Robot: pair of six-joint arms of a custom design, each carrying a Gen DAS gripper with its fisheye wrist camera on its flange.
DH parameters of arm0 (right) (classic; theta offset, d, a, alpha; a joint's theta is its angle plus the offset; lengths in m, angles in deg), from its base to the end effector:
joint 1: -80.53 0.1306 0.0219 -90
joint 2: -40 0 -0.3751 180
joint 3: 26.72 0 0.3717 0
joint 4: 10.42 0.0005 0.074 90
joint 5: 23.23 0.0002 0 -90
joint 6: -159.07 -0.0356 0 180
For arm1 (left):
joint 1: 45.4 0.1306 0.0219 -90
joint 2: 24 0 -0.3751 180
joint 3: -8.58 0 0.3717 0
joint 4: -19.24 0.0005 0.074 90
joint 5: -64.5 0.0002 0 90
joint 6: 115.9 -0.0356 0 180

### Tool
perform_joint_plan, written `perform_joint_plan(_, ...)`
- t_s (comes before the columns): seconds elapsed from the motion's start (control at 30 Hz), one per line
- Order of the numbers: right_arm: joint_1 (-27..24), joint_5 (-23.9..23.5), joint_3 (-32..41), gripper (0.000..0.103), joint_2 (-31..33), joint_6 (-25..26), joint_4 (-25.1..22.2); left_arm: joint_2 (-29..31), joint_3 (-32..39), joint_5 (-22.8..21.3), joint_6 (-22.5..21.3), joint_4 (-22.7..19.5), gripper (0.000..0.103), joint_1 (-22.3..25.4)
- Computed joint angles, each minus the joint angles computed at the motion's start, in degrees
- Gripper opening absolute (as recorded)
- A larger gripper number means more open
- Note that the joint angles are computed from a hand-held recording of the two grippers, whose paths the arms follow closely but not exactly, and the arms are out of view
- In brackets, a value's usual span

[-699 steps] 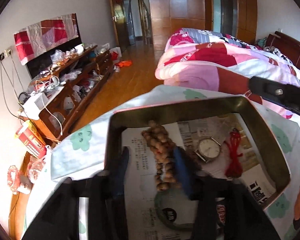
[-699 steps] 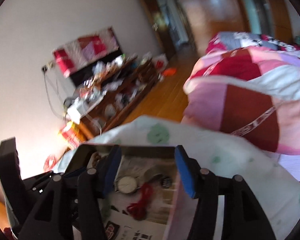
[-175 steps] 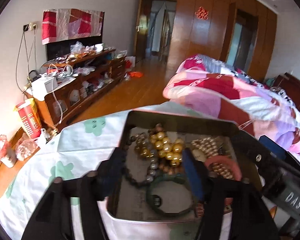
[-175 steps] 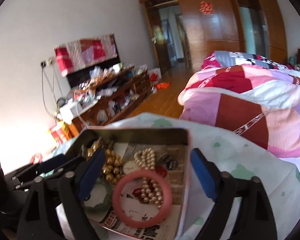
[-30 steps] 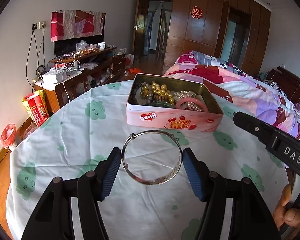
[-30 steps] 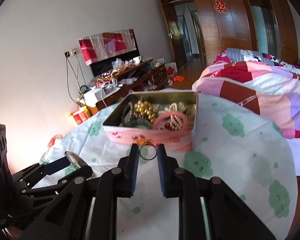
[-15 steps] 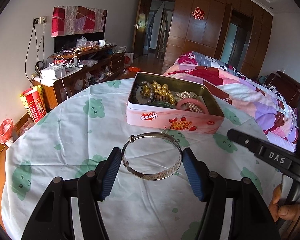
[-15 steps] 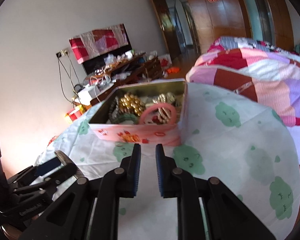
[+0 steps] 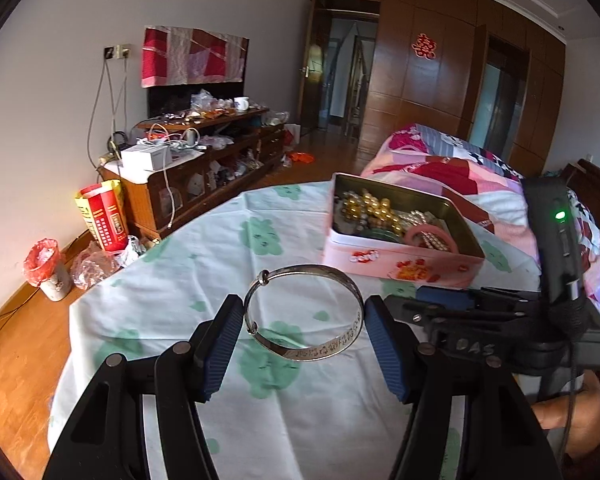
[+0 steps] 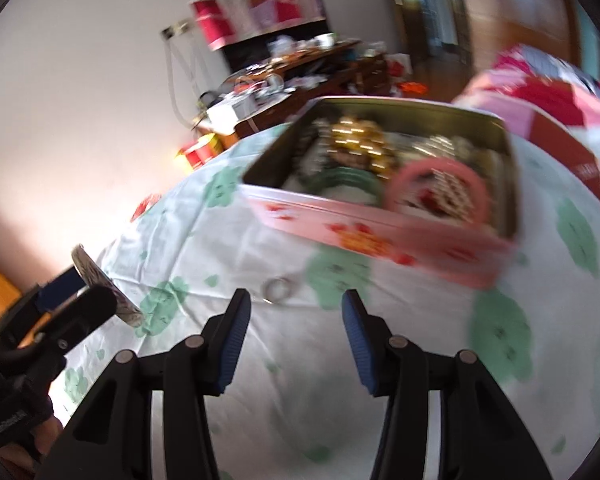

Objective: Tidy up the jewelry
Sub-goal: 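Carry the silver bangle over the tin with the left gripper while the right carries the ring there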

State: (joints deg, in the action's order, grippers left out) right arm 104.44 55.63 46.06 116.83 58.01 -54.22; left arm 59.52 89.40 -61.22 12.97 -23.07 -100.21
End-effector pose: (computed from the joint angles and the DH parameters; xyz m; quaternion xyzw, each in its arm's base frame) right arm 0.3450 0.1599 0.3887 -0.1386 0.9190 0.1939 0.3141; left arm 0.2606 -0.3344 0.4129 0.0057 0.8872 -0.0718 0.4558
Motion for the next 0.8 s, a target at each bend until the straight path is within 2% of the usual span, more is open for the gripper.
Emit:
perform_joint_plan(0.1,2.72,2.81,2.46,0.051,3.47,2.7,-0.91,-1.0,-0.83,0.42,1.12,0.24,0.063,0.67)
perform_joint_plan(0.2,5.42,7.74,3.92,0.05,6.36,5.83,-1.68,-1.5,-1.35,0.36,1.6,0.39,0.063,0.97)
perform_joint_plan(0.23,6.71,10.93,4.07,0.047,6.68,7.62,-1.99,-1.53,-1.39,0.46,1.55,0.44,0.063,1.08)
perform_joint_plan(0.27,7.68,13.27,3.87,0.039,6.52,8.96,-1.95,-1.48,-1.41,0.57,1.55,0.61,0.063,1.15)
perform_joint_plan(0.33,7.5,12.41,3.47,0.023,5.93,8.9,-2.15,-1.55,-1.62,0.89,1.31,0.96,0.063,1.22)
perform_joint_plan(0.47,5.28,10.15,1.72,0.023,3.7,6.51,-2.0,-1.19,-1.75,1.47,0.79,1.85,0.063,1.09)
perform_joint_plan(0.57,2.31,5.13,-1.06,0.023,-0.82,3.04,1.64,-0.75,-1.48,1.57,0.53,2.33,0.063,0.94)
perform_joint_plan(0.63,1.17,4.04,-2.43,0.023,-3.93,1.43,4.25,-0.38,-1.19,1.92,0.33,2.77,0.063,1.06)
perform_joint_plan(0.73,0.11,3.98,-2.96,0.023,-6.62,-0.14,6.59,0.47,-0.24,2.15,-0.5,3.57,0.063,1.19)
perform_joint_plan(0.8,-0.42,6.0,-2.86,0.023,-7.65,-0.56,7.5,1.16,0.57,2.29,-1.63,4.29,0.063,1.23)
